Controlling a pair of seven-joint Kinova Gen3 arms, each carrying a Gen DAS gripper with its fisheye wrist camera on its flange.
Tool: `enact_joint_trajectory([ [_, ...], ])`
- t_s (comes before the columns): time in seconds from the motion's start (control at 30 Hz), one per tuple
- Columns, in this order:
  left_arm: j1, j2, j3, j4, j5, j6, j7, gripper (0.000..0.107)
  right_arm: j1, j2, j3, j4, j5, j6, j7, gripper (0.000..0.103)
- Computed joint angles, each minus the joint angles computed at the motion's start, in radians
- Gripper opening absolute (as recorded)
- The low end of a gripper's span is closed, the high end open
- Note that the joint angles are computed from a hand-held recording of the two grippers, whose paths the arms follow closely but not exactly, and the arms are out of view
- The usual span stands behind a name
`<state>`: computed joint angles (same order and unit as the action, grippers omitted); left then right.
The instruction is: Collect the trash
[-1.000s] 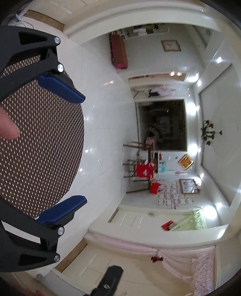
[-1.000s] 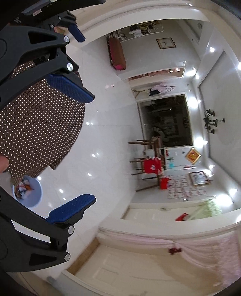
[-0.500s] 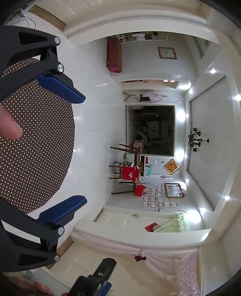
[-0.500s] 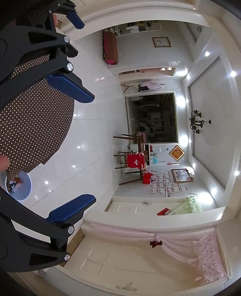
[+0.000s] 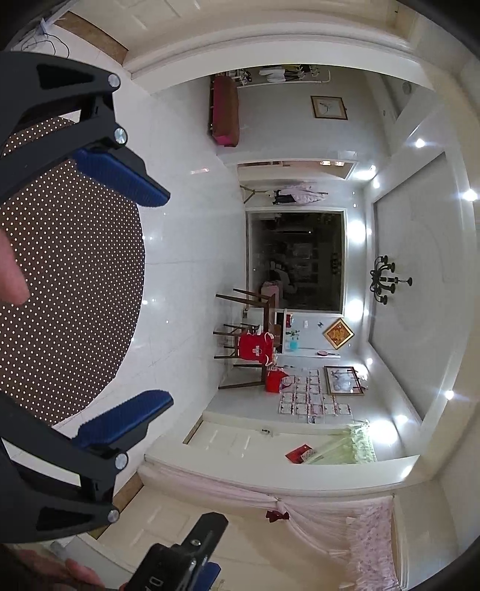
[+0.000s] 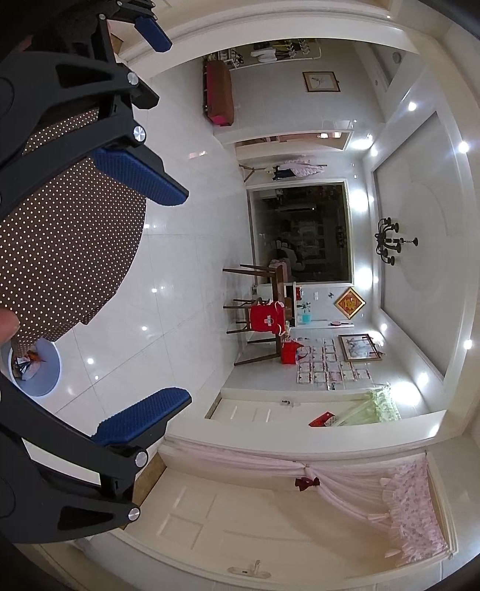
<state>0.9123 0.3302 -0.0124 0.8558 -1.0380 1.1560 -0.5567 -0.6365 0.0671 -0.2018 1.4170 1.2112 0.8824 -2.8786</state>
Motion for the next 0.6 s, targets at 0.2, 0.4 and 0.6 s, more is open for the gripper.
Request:
enact_joint_trajectory([
  [0.2,-0.002,-0.009,0.001,0.018,-0.006,-0.017,0.014,0.098,-0.005,0.006,0.001,-0.006,0.002,0.005,0.0,0.097],
  [0.4,-0.011,-0.009,0.01,0.022,-0.007,-0.013,0.01,0.098,-0.006,0.017,0.01,-0.022,-0.017,-0.001,0.015,0.097],
  [0.6,-0.013,0.004,0.002,0.0,0.008,0.005,-0.002,0.098,-0.006,0.018,0.02,-0.021,-0.025,-0.014,0.019,0.097],
])
